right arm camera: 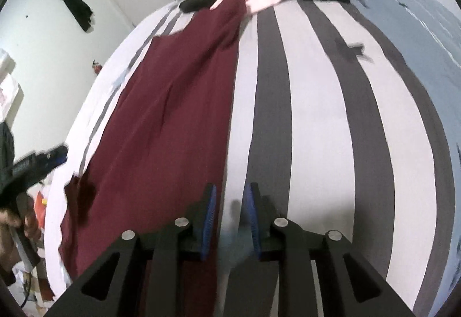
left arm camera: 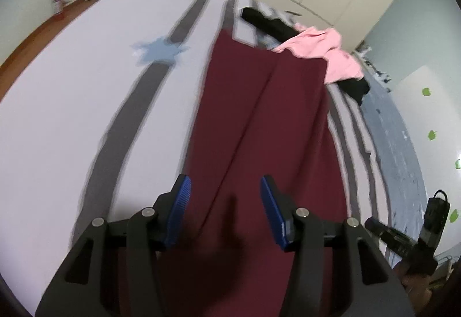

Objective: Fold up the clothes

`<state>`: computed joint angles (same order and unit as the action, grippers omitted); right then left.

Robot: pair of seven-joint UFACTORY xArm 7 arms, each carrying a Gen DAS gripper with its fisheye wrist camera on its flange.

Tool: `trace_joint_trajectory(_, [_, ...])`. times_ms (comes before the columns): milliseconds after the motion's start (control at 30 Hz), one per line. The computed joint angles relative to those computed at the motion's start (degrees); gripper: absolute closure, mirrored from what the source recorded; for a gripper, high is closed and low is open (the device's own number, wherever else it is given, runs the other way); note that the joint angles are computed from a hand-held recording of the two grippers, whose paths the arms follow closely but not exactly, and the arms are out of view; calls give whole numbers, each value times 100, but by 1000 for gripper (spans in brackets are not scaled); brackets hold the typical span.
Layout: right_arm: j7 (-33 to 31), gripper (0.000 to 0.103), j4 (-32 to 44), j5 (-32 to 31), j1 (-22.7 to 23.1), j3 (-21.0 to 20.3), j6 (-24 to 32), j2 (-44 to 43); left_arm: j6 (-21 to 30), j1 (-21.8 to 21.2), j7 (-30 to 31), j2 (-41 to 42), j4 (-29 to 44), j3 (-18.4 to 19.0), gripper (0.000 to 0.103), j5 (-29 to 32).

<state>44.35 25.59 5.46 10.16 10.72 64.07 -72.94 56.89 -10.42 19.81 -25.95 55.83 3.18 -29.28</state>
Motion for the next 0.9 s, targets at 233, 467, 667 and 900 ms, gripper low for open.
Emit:
trace_joint_trajectory(233, [-584,81,165,-242,-408,-513,-1848,1625,76,-233,58,1993,1495,-343,55,-766])
trace_joint_trajectory(467, [-864,81,606,-117,-537,-753,-2764,2881,204,-89,-292,3323,2737,-884,53,-497])
trace_joint_trajectory(667, [-914,81,790,-262,-656,-600,-2650,3407,195,-20,31,3742,3161,-1150,53,-651])
trace_joint_trajectory(900, [-679,84,438,-382,-901,-673,-2588,3110,192,-79,81,4052,3427,-1301,54,-501])
